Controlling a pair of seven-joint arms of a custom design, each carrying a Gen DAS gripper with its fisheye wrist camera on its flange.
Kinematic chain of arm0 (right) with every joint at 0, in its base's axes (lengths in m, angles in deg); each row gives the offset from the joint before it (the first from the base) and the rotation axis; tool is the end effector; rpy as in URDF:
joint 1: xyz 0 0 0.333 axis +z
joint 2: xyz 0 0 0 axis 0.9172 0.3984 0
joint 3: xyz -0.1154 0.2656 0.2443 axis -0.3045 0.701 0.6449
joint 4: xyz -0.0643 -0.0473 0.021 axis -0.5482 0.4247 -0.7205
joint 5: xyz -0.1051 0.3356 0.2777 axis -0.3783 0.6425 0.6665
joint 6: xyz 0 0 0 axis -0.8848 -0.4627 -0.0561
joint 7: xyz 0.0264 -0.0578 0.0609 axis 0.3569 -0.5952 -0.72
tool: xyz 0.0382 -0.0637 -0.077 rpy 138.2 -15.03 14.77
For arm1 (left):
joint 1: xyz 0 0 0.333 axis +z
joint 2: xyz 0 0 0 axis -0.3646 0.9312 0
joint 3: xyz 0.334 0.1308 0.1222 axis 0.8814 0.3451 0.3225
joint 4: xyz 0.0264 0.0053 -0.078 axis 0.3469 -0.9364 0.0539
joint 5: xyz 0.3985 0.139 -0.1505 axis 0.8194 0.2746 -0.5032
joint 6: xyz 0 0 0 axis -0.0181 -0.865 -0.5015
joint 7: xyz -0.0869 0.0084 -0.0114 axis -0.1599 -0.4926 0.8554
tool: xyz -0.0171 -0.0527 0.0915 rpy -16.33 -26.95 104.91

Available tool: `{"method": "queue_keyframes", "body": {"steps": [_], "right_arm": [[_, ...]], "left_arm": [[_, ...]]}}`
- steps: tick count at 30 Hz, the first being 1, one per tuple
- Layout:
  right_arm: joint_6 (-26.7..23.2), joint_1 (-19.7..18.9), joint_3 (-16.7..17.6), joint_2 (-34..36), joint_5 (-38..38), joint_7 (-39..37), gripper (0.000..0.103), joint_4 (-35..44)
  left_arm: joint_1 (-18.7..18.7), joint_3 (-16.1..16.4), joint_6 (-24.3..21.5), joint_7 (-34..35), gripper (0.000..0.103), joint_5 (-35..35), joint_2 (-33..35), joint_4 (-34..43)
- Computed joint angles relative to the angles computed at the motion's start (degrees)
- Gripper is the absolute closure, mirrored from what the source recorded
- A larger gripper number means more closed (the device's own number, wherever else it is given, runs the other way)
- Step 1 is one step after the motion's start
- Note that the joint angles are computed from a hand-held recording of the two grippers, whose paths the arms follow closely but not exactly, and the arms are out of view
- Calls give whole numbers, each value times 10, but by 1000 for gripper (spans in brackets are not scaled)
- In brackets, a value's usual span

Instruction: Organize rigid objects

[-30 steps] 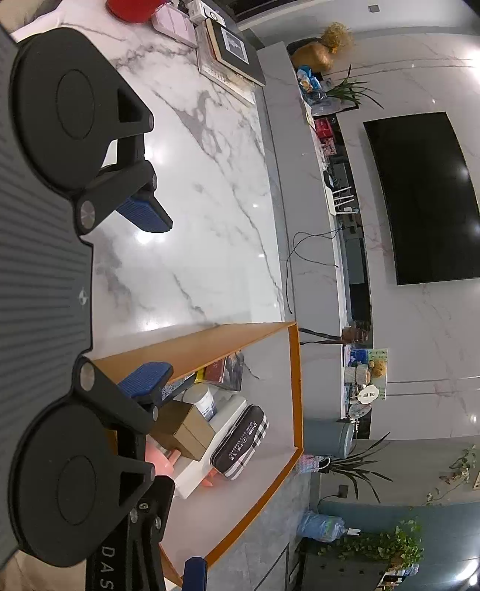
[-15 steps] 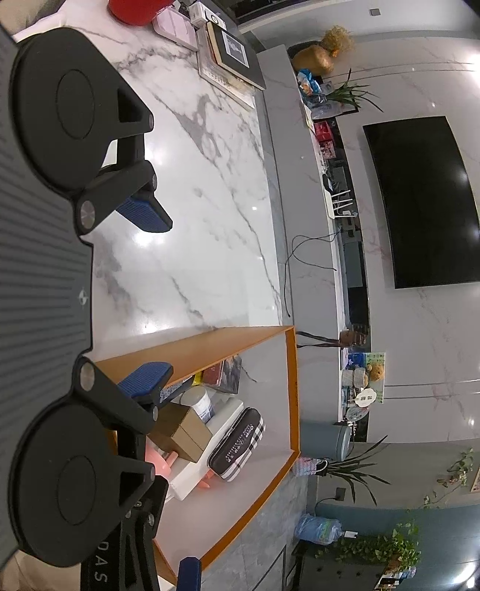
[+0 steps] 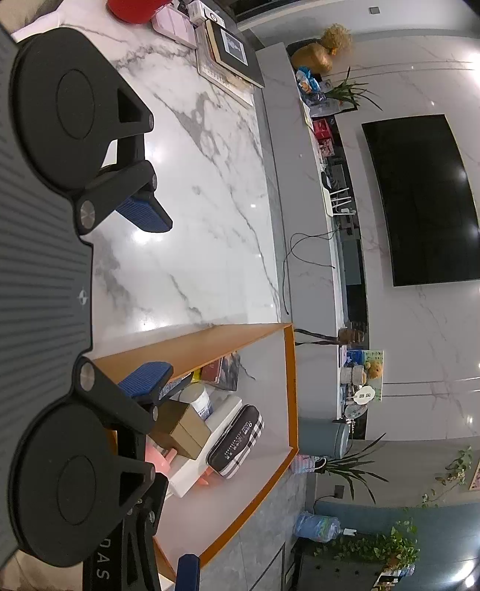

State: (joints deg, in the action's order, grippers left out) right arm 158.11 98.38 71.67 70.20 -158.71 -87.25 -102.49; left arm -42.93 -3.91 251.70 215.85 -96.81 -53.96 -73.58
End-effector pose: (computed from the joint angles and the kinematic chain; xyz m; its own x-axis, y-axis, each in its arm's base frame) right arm 0.5804 0.4136 0.3680 -0.0158 -0.9990 -0.0414 -0.5729 0.0430 -0.8185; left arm 0.6025 -0.2025 0.3831 -0.1377 -0.9841 -0.1121 -0.5352 0.1692 -0.8276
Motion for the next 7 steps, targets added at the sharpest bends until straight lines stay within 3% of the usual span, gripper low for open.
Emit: {"method": "queue_keyframes", "body": {"steps": [7], "right_arm": [[-1, 1, 0, 0, 0, 1, 2, 0]], "left_arm": [[5, -1, -1, -15, 10, 16, -3, -5]]}}
